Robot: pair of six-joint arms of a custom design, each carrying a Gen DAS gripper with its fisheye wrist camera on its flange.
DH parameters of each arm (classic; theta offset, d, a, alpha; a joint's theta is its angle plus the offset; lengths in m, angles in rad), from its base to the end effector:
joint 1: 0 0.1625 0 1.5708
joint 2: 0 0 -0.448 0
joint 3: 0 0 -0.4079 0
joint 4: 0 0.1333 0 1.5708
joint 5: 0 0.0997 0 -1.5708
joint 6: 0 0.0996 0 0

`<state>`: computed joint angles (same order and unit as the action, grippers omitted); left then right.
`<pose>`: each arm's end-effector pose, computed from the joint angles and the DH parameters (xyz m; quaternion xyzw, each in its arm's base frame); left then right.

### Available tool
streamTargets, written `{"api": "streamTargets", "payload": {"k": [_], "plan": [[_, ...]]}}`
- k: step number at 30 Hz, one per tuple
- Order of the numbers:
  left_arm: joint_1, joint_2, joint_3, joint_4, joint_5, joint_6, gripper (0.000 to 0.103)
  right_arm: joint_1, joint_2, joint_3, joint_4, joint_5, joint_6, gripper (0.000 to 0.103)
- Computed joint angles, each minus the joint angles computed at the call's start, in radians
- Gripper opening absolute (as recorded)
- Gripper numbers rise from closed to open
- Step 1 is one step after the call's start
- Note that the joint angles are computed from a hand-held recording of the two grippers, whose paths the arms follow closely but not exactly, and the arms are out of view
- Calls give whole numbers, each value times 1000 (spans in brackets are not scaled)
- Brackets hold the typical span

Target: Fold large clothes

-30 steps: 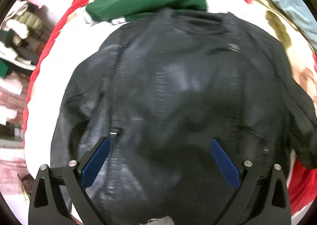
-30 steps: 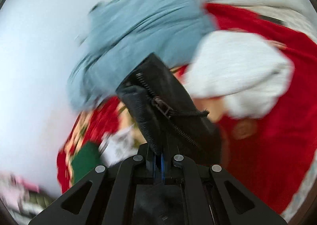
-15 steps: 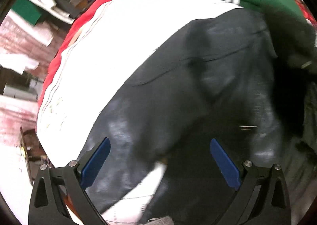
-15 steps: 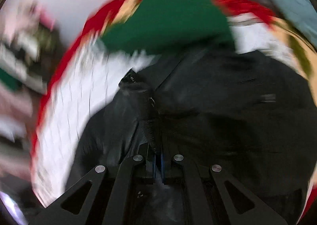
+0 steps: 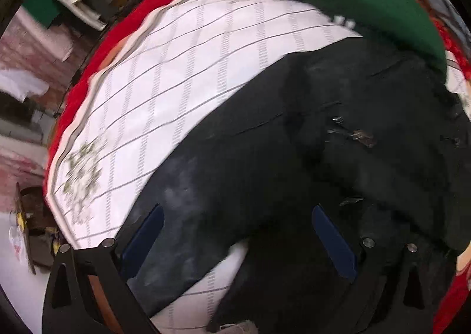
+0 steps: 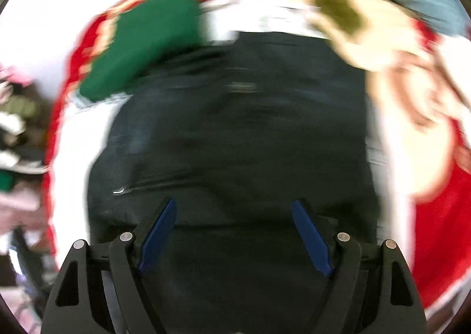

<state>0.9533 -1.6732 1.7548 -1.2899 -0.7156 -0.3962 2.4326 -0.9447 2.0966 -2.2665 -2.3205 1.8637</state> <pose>-0.0795 -0.4719 0.4785 0.1731 0.8813 -0.0546 0.4362 0.4114 -0.2666 0.0435 -0.3627 -0.8348 0.3055 0.2796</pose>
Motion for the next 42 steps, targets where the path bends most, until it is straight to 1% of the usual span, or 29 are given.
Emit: {"api": "streamTargets", "payload": {"k": [1,2,4,5,6,7,9,10,11,12,14,15,16,17,19,20,22,24,26,29,31,33,35,37,38,39,40,41,42], "plan": [[-8,4,14,-26,-13,15,103,7,-24,7,101,27,82,83],[-20,5,33,-52,-21,22,103,6,-44,18,178,58,139,83],[-44,13,98,-142,-2,69,103,-21,-83,36,280,103,168,80],[-49,30,132,-197,17,106,103,-46,-83,28,336,123,161,77],[-51,43,152,-234,28,129,103,-75,-68,22,391,169,141,67],[-67,57,190,-267,48,140,103,-102,-57,27,407,195,120,57],[-61,94,234,-330,97,192,103,-135,-46,42,407,217,88,55],[-57,115,262,-367,126,222,103,-150,-37,40,430,208,92,55],[-55,124,277,-394,143,242,103,-159,-31,40,466,198,126,55],[-55,126,298,-441,158,272,103,-168,-36,61,460,194,154,55],[-64,113,324,-486,174,305,103,-194,-65,124,359,198,166,55],[-62,105,328,-499,173,321,103,-199,-72,139,330,204,172,55],[-55,100,325,-510,166,335,103,-199,-72,134,342,212,174,55],[-47,97,310,-491,151,322,103,-191,-71,119,368,220,173,55],[-23,95,251,-394,105,242,103,-170,-77,101,396,232,175,56],[-15,89,228,-368,83,220,103,-162,-83,94,398,235,172,56],[-3,55,178,-321,29,194,103,-126,-76,75,393,258,177,58],[6,17,137,-264,3,150,103,-97,-71,65,362,277,149,58],[24,-27,74,-144,-31,41,103,-70,-54,48,322,292,104,58],[73,-88,-12,33,-91,-137,103,-36,-3,-1,264,294,26,58],[141,-122,-74,126,-131,-244,103,-29,37,-24,224,303,-24,58],[217,-158,-114,171,-128,-319,102,-33,63,-35,172,311,-80,58],[289,-178,-139,187,-80,-353,102,-32,92,-57,148,307,-143,58],[362,-182,-156,165,-49,-362,102,-23,123,-96,164,287,-192,58],[407,-177,-158,113,-25,-340,102,-19,138,-113,169,276,-218,58],[445,-168,-158,60,-16,-310,102,-17,153,-125,167,269,-242,58],[492,-147,-164,-6,-31,-268,102,-16,161,-130,163,267,-256,58],[518,-141,-160,-52,-45,-233,97,-16,171,-134,155,268,-269,58],[538,-148,-149,-96,-49,-188,83,-16,181,-138,143,268,-280,58]]}}
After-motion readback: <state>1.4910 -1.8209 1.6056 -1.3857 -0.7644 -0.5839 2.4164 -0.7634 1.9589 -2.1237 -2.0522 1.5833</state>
